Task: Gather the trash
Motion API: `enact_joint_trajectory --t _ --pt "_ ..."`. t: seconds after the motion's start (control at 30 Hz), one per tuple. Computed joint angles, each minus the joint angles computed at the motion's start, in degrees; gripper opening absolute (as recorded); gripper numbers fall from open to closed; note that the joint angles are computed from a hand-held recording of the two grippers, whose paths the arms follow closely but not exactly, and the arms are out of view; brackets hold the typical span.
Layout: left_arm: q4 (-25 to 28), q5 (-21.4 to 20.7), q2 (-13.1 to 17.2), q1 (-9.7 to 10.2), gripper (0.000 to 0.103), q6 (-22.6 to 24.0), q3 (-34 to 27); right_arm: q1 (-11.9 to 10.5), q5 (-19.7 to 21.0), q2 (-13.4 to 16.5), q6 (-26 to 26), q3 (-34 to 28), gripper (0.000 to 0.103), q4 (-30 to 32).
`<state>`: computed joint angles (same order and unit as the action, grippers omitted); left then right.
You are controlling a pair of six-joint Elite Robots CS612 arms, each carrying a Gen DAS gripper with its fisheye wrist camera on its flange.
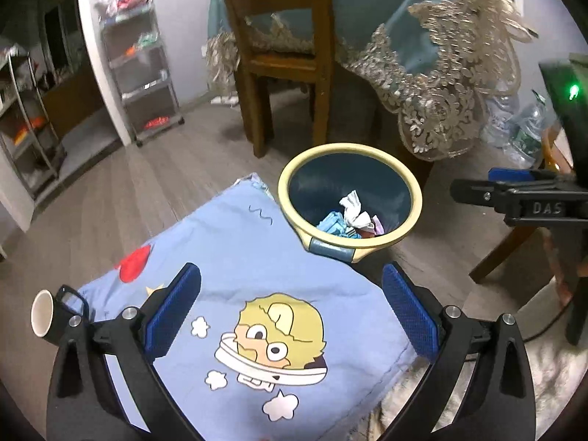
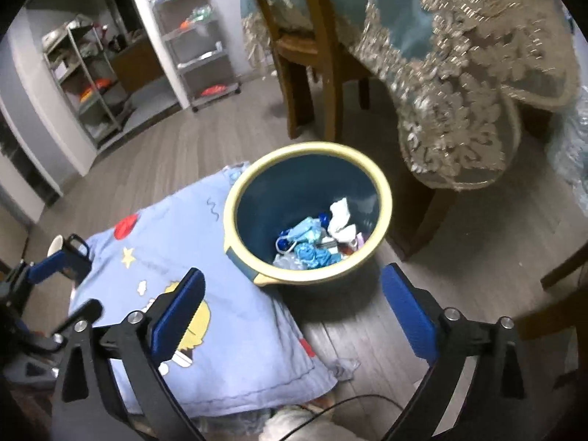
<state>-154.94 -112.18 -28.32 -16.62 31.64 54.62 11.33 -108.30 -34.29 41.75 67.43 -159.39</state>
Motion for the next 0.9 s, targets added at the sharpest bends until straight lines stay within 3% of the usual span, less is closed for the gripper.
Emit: enact_joint_trajectory --t 0.1,0.27,0.53,0.9 --pt "-1.13 -3.35 0.77 0.33 0.097 -0.39 -0.29 0.87 -4.56 0.46 -1.52 -1.27 0.098 1.02" --pt "0.93 -1.82 1.69 -0.2 0.097 -2.34 -1.66 1.82 -8.59 0.81 -3.39 -1.97 0.098 0.57" --pt "-1.68 0.42 1.67 -0.59 0.097 -0.74 -0.35 1.86 -8.55 0.76 -3.58 -1.95 0.098 0.87" --pt "-0.22 -0.01 1.83 -0.13 0.097 -1.85 -1.07 2.08 -8.57 0.72 -3.52 -2.07 0.098 1.51"
